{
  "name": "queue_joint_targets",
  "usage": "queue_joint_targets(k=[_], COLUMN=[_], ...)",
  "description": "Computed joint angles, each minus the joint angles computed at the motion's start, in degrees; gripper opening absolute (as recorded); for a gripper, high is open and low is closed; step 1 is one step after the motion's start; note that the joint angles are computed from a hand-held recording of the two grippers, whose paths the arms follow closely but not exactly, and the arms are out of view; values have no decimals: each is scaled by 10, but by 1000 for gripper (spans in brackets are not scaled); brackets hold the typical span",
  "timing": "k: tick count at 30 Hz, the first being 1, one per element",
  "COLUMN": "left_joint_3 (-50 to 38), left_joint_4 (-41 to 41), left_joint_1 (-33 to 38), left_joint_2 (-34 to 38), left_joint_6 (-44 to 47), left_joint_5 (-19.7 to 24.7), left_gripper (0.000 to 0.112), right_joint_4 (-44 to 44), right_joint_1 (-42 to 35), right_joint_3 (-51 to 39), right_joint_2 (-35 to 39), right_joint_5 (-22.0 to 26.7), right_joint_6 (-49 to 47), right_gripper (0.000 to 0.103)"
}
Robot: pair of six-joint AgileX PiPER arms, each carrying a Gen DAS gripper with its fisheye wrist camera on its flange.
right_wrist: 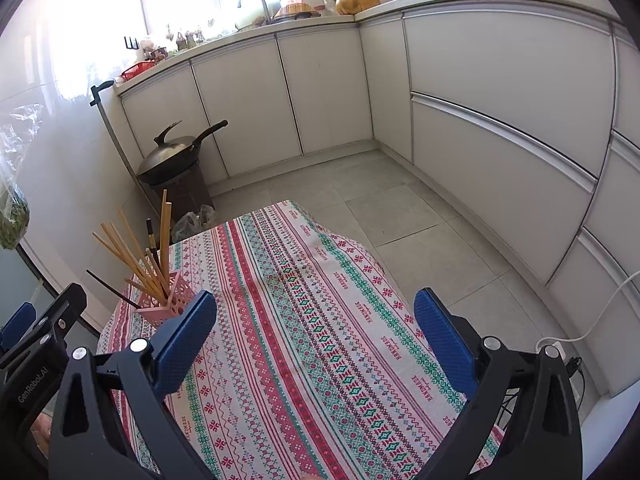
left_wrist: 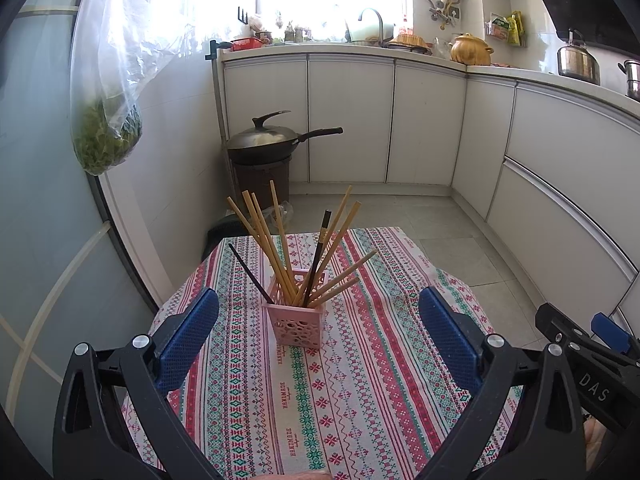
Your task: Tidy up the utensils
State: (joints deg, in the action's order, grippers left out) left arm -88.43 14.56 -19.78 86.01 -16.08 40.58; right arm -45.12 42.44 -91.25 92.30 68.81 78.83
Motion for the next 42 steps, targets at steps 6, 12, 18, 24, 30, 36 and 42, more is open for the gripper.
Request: queue_joint_targets(k=[6,12,18,24,30,36,42], left_joint_3=[0,0,1,0,-2,-6,-6], left_joint_4=[-1,0,1,4,18,17,21], left_joint_1=[0,0,1,0,-2,-1,-7], left_joint_2=[0,0,0,0,1,1,2], left_joint_6=[0,1,-2,-3,-17,-16,-19], left_joint_5=[1,2,1,2,4,7,10], left_gripper=[96,96,96,96,96,96,96], right_joint_4=[1,0,0,0,3,8,7], right_joint_1=[-1,-1,3,4,4,0,0], right_joint_3=[3,4,1,-2,-3,-3,-4], right_joint_2=[1,2,4,7,8,9,9], right_joint_5=[-2,-1,3,6,6,3,4], right_joint_6=[2,1,3,2,2,-2,-3], right_gripper=[96,96,96,96,96,96,96])
